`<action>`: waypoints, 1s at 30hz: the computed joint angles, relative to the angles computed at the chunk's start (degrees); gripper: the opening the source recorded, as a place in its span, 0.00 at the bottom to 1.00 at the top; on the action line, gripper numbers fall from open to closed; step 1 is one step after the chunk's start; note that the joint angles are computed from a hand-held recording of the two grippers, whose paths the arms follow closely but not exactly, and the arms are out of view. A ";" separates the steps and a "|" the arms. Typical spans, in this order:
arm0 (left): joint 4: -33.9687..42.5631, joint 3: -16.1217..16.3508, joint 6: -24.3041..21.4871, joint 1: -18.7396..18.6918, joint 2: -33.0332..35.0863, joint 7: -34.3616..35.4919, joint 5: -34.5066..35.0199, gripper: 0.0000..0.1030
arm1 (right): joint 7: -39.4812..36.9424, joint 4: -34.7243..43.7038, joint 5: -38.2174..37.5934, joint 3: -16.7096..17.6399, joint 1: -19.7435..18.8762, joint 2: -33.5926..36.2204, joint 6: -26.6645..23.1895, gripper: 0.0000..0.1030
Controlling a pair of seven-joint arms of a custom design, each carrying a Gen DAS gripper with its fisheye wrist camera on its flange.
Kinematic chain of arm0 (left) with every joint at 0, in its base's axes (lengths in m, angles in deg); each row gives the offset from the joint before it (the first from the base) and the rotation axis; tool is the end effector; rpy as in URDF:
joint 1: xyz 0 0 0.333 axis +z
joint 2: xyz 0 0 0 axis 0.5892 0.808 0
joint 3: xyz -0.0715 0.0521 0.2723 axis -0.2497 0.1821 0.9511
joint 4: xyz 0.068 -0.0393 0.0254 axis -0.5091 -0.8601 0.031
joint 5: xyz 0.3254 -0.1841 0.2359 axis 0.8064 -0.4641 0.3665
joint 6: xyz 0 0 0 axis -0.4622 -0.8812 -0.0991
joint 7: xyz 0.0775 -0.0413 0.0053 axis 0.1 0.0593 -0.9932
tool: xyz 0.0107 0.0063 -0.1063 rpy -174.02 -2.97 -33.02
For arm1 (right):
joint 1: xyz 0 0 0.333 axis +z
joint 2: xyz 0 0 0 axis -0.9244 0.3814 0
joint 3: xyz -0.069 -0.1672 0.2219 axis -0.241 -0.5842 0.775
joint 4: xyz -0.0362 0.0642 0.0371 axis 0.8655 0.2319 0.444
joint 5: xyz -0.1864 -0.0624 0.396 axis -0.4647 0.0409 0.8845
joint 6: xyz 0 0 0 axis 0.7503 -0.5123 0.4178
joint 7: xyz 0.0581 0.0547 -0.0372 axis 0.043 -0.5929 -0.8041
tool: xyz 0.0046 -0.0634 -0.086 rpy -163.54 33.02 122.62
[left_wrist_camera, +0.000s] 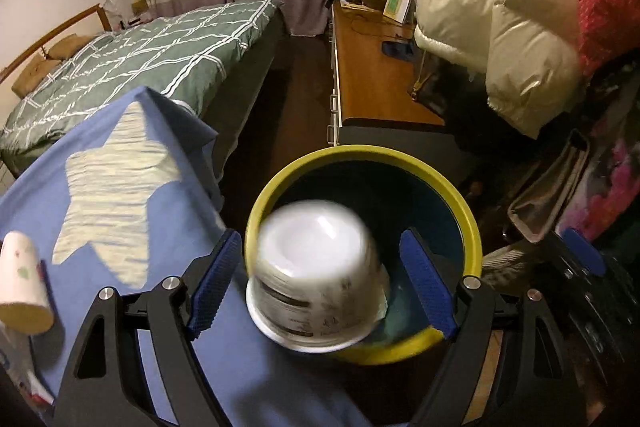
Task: Collect trash
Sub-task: 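Carry the white yogurt cup over the bin and open the left tool, then grasp the white drink packet with the right tool and lift it over the bin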
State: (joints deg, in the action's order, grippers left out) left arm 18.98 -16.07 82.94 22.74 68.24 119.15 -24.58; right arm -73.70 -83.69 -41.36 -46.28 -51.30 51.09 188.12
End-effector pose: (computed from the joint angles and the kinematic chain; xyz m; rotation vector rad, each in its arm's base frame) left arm 0.7818 -0.2796 0.2963 -1.1662 2.4324 -0.9247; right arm 0.5804 0.1679 0.2516 -1.0024 2.2220 -0.9497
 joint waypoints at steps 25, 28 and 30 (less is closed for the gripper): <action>-39.61 -10.46 18.26 27.85 -33.54 35.92 -46.25 0.95 | -17.33 17.99 6.74 0.78 6.26 12.14 7.52 0.48; -40.80 -7.76 18.78 28.72 -35.05 38.07 -50.72 0.95 | -24.55 24.66 10.64 0.80 7.52 16.93 10.72 0.48; -41.08 -5.64 19.52 28.73 -35.38 38.65 -52.66 0.95 | -30.31 29.80 14.12 1.47 7.75 20.56 13.45 0.48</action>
State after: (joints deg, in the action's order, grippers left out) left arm -22.11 -21.71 102.46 51.47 32.86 157.80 -77.24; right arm -104.01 -53.88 -27.24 -44.81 -43.55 71.66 201.58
